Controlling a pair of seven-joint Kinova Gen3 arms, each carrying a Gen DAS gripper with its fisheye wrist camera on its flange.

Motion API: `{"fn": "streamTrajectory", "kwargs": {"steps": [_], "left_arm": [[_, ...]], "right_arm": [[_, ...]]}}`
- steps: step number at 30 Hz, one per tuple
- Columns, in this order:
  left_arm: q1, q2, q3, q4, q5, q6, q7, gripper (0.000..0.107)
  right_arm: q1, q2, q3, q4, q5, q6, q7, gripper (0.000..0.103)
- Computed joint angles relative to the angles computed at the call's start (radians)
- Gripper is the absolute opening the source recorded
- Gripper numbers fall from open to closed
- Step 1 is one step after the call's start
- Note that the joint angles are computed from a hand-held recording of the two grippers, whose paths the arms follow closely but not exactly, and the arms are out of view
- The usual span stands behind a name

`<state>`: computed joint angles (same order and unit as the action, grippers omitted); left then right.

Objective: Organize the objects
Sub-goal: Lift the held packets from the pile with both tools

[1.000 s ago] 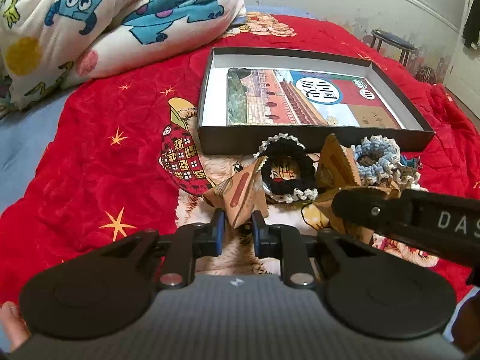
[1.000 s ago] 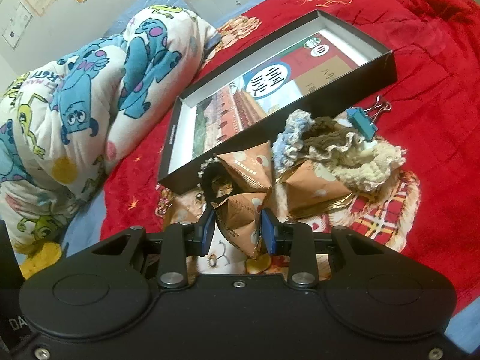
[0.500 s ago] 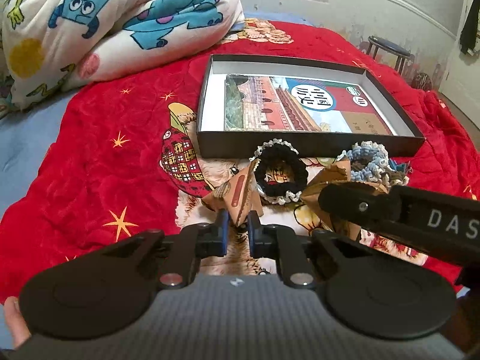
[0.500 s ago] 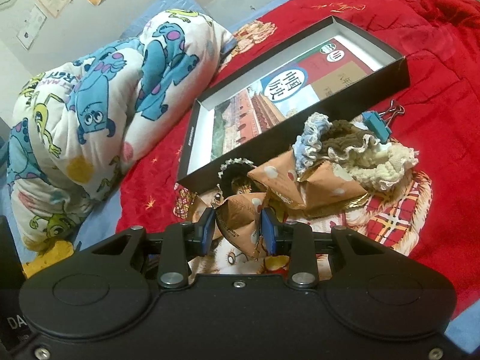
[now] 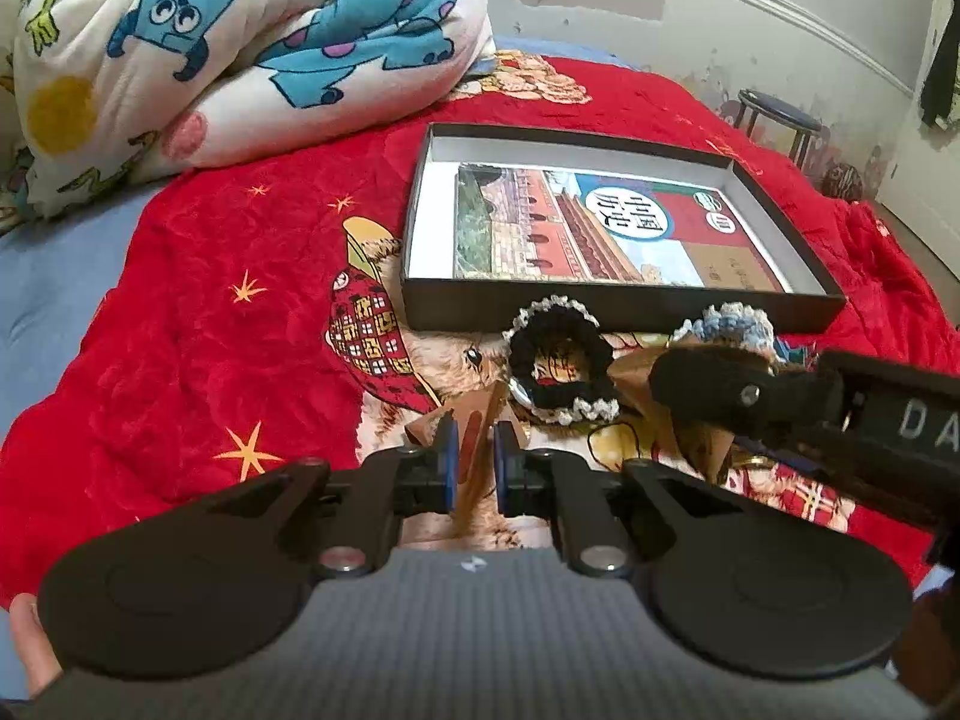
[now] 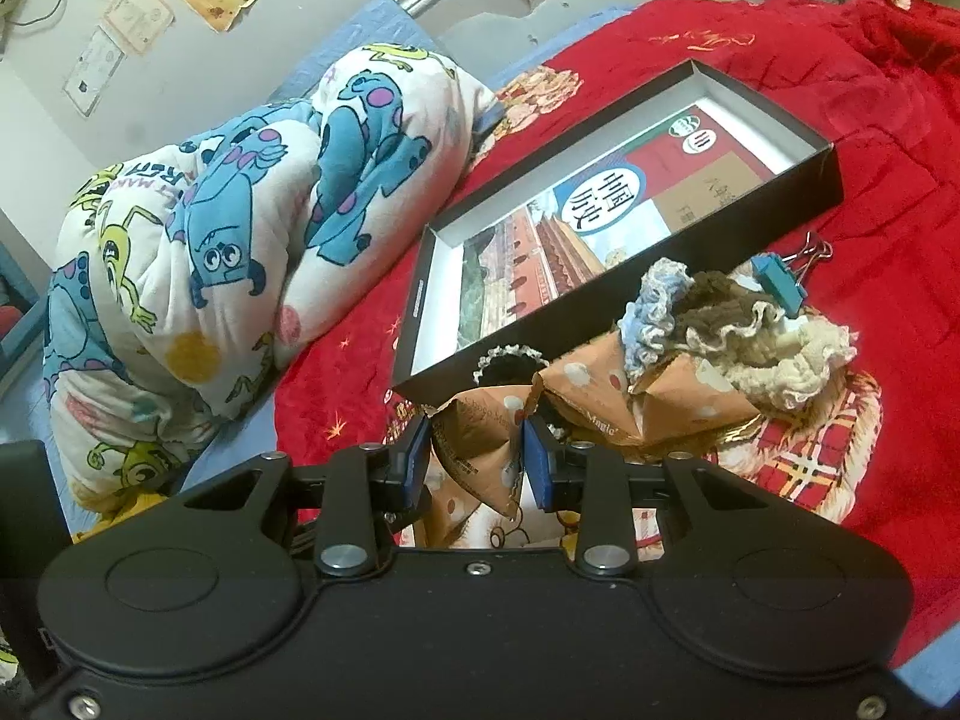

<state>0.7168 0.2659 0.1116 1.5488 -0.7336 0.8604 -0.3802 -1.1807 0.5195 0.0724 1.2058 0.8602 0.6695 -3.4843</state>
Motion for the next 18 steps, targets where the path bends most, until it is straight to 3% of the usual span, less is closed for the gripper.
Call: {"fn": "streamTrajectory", "kwargs": {"steps": [3,5,10,11,13,18], "left_arm": [[-0.005,0.015,0.003,-0.007,0.017,0.011,-0.025,0.028],[0.009,0.037,-0.004,-0.021,-0.001,0.037,-0.028,0.046],[0.031,0.080,-0.019,-0.048,-0.019,0.060,-0.070,0.054],[0.037,0.089,-0.022,-0.054,-0.023,0.068,-0.079,0.054],[0.043,0.099,-0.028,-0.063,-0.020,0.074,-0.085,0.036],[0.059,0.102,-0.040,-0.067,-0.025,0.075,-0.085,0.027]], "right_arm": [[-0.005,-0.002,0.004,0.004,0.007,0.004,-0.014,0.032],[-0.004,-0.003,0.003,0.006,0.008,0.004,-0.022,0.032],[-0.004,-0.012,0.006,0.026,0.030,-0.018,-0.048,0.032],[-0.004,-0.015,0.008,0.033,0.035,-0.027,-0.059,0.032],[-0.001,-0.018,0.009,0.042,0.041,-0.038,-0.077,0.032],[-0.001,-0.026,0.012,0.060,0.064,-0.053,-0.111,0.032]]}}
